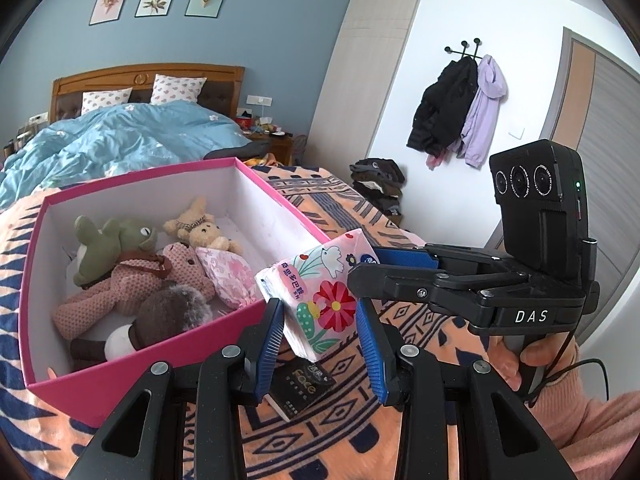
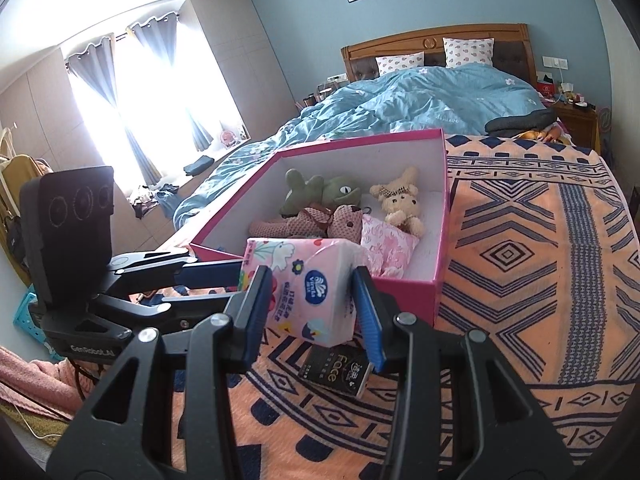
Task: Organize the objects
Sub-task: 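Carry the pink tissue pack toward the magenta box rim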
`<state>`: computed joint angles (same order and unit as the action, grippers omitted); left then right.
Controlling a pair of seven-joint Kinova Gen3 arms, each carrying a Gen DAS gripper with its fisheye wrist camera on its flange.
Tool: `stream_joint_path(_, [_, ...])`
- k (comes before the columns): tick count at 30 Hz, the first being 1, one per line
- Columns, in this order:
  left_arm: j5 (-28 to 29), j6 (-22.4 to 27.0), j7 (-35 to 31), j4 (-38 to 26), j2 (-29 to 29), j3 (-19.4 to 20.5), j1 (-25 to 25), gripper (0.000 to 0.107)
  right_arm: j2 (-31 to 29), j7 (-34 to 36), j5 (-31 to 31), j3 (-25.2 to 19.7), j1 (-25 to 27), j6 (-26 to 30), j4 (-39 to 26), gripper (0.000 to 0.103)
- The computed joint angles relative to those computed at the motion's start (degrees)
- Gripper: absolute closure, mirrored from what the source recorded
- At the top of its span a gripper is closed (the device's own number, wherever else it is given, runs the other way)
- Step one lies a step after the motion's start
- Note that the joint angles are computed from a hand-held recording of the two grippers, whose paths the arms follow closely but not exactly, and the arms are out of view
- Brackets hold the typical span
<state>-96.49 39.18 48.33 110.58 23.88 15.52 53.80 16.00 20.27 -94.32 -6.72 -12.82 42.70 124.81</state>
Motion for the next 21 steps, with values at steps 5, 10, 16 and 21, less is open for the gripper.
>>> stream_joint_path(5, [0.3, -0.3, -0.9, -0.5, 0.0, -0.2, -0.3, 0.071, 0.1, -0.3, 0.0, -0.1, -0.2, -0.4, -0.5, 0.058])
stream_joint_path(10, [0.4, -0.5, -1.6, -0.9, 0.0, -0.5, -0.6, 0.07, 0.2, -0.8, 0.1, -0.2, -0.3, -0.9, -1.2, 0.058])
stream_joint_path(16, [0.7, -0.9, -2.0, -1.1, -0.1, -0.8, -1.0, 0.071, 0.7, -1.8, 1.0, -0.5, -0.4, -1.3, -2.5, 0.058])
stream_joint_path(21, [0.8, -1.5, -2.0, -1.4, 0.0, -1.0, -1.6, 0.071, 1.1, -2.5, 1.7, -1.0, -0.4, -1.9, -3.6, 0.058])
